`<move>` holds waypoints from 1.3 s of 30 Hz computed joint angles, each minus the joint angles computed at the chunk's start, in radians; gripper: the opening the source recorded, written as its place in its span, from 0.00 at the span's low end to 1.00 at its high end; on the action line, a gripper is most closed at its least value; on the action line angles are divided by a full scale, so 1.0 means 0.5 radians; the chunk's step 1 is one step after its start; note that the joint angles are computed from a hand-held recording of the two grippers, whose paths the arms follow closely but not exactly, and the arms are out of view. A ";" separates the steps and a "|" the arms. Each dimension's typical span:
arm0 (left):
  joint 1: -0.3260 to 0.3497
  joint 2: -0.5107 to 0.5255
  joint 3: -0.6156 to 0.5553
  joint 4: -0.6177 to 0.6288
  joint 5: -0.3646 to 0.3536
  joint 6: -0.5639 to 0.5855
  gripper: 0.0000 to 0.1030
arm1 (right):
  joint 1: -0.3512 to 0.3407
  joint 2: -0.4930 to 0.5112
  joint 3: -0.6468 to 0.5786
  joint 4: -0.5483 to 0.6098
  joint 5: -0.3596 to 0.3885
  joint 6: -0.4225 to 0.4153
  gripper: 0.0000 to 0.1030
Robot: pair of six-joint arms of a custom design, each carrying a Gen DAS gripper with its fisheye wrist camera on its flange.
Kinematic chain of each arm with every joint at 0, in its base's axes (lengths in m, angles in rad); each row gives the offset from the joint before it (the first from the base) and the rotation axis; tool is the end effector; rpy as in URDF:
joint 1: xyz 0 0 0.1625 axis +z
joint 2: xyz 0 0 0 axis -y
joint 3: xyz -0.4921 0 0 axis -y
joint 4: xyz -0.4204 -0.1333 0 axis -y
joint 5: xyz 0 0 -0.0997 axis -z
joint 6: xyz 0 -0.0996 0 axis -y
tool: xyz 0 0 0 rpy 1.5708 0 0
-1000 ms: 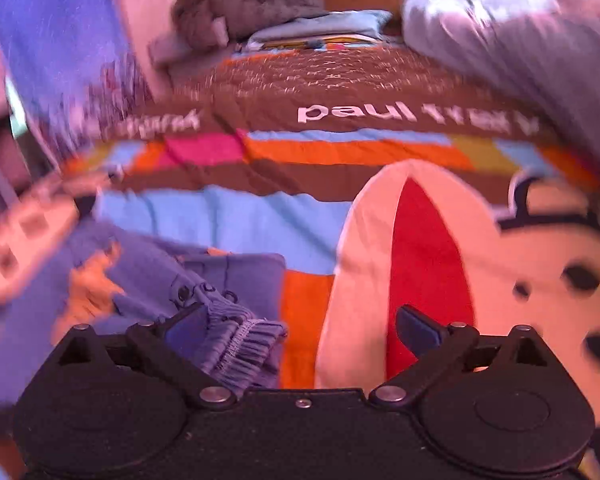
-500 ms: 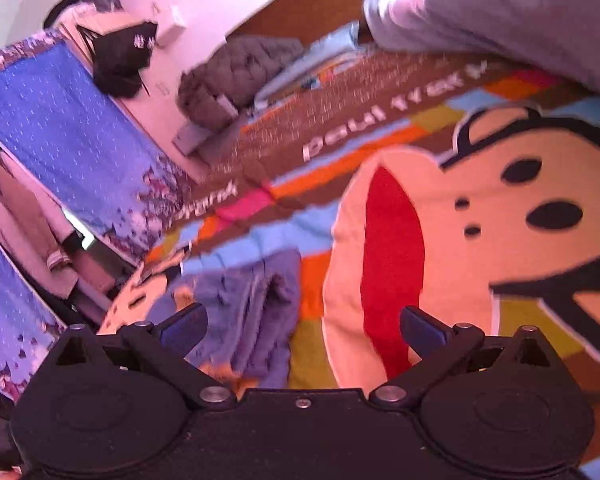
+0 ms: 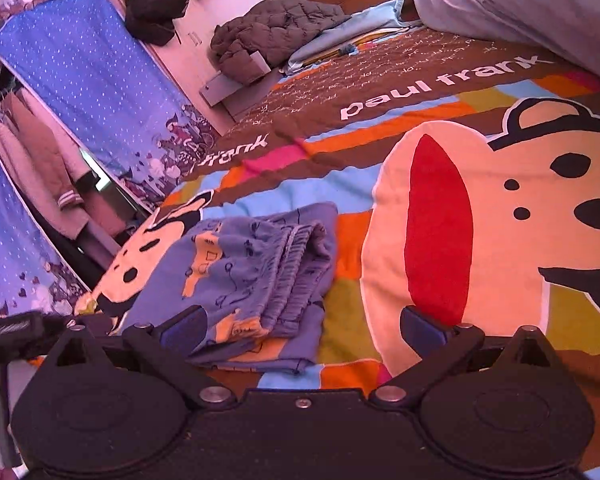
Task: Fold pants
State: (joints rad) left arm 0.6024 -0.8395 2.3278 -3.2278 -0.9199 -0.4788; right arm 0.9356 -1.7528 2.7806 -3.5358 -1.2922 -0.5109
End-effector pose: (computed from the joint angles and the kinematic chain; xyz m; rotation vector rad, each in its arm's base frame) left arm -0.2816 -0.4286 0.0484 0.5709 2.5985 -0.7627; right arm -0.0275 -0.3081 0.3102 0.0223 -2.5613 1.2810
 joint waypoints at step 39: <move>0.329 0.198 -0.110 -0.381 -0.588 0.521 0.99 | 0.045 0.536 -0.376 0.023 0.157 0.141 0.50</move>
State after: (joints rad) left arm 0.7670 -0.7403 2.2726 -3.4182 -1.2138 -0.2181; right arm 0.9580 -1.4848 2.5928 -3.5243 -1.2136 -0.4402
